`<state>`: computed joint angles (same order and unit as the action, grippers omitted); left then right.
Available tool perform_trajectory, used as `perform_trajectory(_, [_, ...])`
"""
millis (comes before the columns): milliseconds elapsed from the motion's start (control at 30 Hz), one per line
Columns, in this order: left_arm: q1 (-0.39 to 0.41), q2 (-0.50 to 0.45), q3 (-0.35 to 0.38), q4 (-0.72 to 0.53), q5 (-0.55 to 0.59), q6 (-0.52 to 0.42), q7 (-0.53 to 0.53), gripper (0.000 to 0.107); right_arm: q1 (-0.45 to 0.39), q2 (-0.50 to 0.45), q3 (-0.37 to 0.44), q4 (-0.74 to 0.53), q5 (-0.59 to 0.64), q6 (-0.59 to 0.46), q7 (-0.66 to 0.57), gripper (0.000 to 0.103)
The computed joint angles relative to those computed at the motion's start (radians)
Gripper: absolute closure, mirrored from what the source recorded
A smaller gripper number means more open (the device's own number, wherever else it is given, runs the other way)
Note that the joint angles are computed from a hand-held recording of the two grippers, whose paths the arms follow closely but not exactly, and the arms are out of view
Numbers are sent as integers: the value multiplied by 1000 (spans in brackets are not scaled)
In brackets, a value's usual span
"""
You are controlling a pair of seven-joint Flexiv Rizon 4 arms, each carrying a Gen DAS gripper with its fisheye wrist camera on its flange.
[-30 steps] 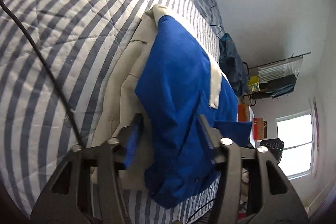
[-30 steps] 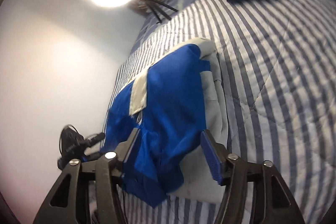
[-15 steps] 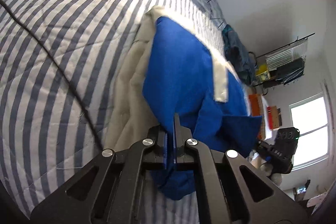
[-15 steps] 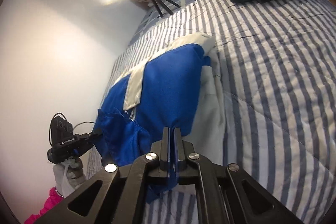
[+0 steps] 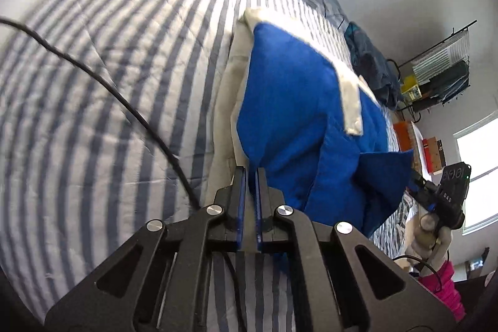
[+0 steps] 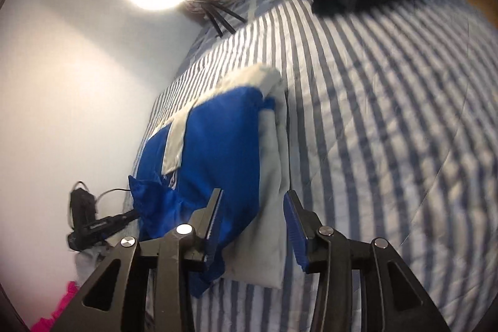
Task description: Fold large clothes
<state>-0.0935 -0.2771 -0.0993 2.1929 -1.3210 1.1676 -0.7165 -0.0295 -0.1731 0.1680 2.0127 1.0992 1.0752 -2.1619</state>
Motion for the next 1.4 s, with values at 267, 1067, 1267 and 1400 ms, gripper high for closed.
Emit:
perform_trajectory(267, [-36,-40,-18,-142,56,130,46,106,116,-57,43,-98,-219,184,-13,70])
perform_trajectory(1067, [150,-281,-192,-346,507,87,-249,104,41,-314,196,-209,-692,152,289,87])
perform_trajectory(1267, [220,-75,-364,-117,89,208,99,104,-206,-120,387,-159,-326,43,-50,85])
perform_trajectory(1400, [177,-17,-370,-60,-130,197,251,104,-308,25,420,-115,-133,-186,-245,85])
